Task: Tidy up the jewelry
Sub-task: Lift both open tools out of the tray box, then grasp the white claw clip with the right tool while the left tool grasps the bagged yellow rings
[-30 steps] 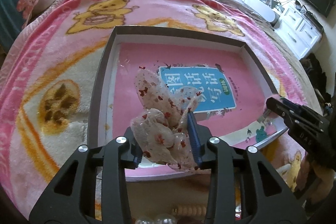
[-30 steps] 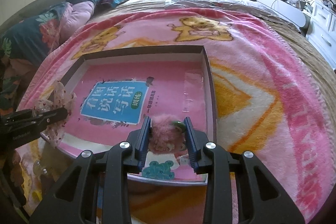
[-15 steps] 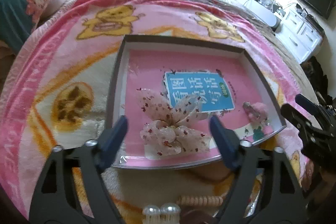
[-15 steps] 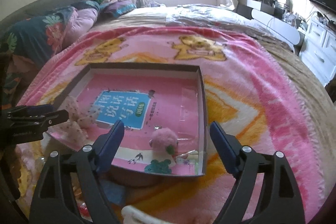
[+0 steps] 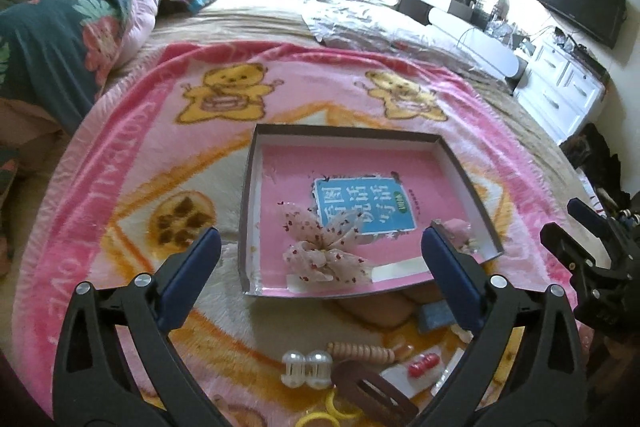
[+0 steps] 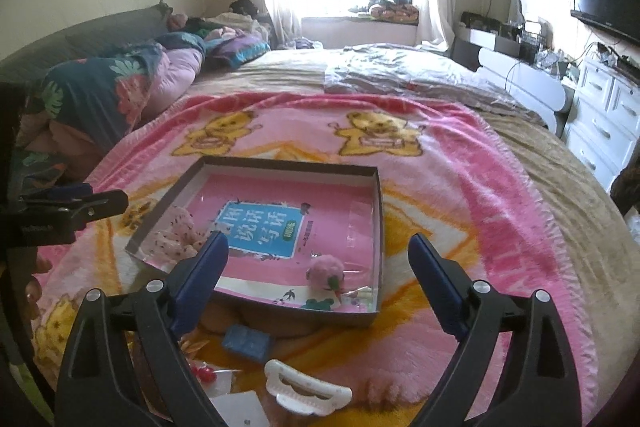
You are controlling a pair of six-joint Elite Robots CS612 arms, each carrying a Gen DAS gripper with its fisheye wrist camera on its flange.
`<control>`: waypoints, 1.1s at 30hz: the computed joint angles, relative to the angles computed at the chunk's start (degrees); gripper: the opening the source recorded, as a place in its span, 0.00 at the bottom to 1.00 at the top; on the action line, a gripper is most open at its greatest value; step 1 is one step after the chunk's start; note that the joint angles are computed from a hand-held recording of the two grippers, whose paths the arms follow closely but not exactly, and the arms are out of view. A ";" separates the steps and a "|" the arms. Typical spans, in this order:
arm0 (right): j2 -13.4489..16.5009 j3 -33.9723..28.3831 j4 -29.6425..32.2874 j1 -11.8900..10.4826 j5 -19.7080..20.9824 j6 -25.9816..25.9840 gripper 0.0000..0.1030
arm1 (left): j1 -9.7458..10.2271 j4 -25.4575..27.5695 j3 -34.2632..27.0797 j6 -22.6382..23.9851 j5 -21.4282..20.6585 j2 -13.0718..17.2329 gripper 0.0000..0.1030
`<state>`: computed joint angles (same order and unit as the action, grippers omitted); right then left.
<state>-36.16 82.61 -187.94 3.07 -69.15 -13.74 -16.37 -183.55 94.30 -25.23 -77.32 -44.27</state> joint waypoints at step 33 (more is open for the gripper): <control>-6.64 14.87 -5.37 -3.31 5.54 -3.74 0.95 | -3.72 -6.11 13.49 -0.70 -0.20 -4.49 0.91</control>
